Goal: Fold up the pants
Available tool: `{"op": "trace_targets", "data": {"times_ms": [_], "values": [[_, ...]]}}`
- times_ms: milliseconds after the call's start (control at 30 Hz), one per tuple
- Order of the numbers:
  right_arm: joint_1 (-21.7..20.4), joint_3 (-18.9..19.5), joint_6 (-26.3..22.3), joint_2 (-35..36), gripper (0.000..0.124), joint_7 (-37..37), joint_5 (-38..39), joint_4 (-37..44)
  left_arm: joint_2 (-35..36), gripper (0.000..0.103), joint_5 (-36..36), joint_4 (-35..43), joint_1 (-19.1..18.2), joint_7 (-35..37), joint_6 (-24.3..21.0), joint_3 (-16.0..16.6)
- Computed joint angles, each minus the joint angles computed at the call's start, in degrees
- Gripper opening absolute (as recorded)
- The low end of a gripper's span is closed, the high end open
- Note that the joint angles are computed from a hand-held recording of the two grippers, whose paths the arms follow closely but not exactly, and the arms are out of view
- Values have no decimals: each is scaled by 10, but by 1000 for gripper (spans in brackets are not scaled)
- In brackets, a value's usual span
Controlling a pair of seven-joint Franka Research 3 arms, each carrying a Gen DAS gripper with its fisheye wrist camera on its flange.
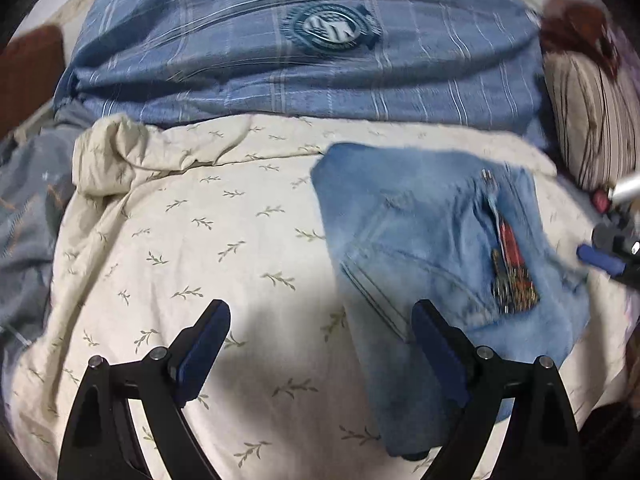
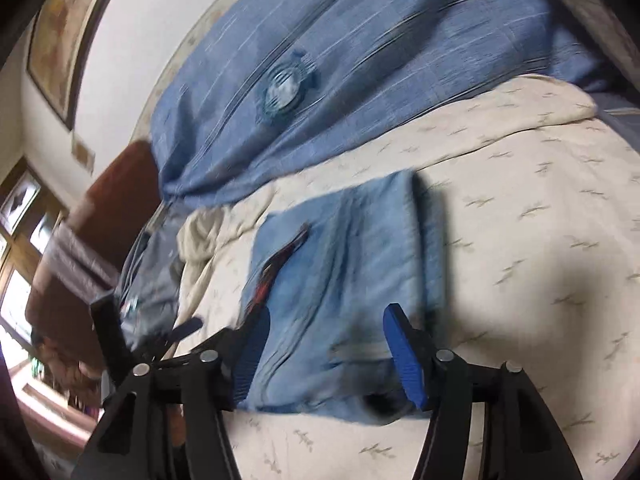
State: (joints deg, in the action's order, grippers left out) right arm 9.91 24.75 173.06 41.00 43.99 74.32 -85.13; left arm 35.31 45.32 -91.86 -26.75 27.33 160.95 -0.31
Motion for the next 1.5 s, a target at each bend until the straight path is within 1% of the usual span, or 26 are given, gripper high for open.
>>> {"op": "trace_targets", "data": {"times_ms": [67, 100, 167, 233, 300, 333, 533, 667, 833, 867, 967, 1100, 1200, 1233, 1367, 1500], "values": [[2, -16, -8, 1, 65, 39, -11, 0, 0, 93, -25, -6, 21, 3, 27, -14], [1, -21, -12, 2, 65, 57, -17, -1, 2, 93, -45, -8, 35, 15, 39, -27], [-9, -17, -21, 2, 65, 64, -17, -5, 11, 93, -104, -8, 72, 62, 52, -70], [-8, -24, -32, 4, 65, 82, -29, -5, 24, 93, -153, 0, 99, 104, 54, -103], [-3, -35, -40, 5, 65, 109, -47, -7, 33, 93, -186, 8, 111, 134, 54, -120], [-15, -28, -45, 0, 65, 102, -43, -17, 39, 93, -205, 10, 122, 153, 56, -135], [-22, -24, -60, 4, 66, 107, -42, -17, 60, 93, -289, 19, 159, 237, 61, -190], [-27, -25, -80, 6, 67, 109, -37, -16, 67, 93, -337, 17, 177, 278, 73, -217], [-29, -30, -106, 12, 67, 115, -30, -10, 80, 93, -389, 27, 188, 321, 75, -236], [-26, -33, -109, 12, 67, 119, -34, -9, 81, 93, -396, 28, 187, 327, 75, -236], [-18, -45, -127, 21, 67, 147, -56, 3, 84, 93, -414, 33, 184, 340, 76, -234], [-1, -66, -156, 45, 67, 209, -109, 35, 98, 92, -443, 40, 208, 376, 79, -266], [-9, -53, -165, 62, 68, 213, -121, 55, 117, 92, -466, 52, 234, 419, 77, -305], [-12, -49, -170, 68, 68, 211, -123, 62, 121, 92, -472, 56, 237, 431, 76, -313], [-22, -34, -182, 88, 68, 203, -119, 86, 140, 92, -498, 79, 239, 462, 62, -327], [-33, -18, -203, 110, 69, 186, -101, 113, 152, 91, -524, 91, 243, 485, 63, -337]]}}
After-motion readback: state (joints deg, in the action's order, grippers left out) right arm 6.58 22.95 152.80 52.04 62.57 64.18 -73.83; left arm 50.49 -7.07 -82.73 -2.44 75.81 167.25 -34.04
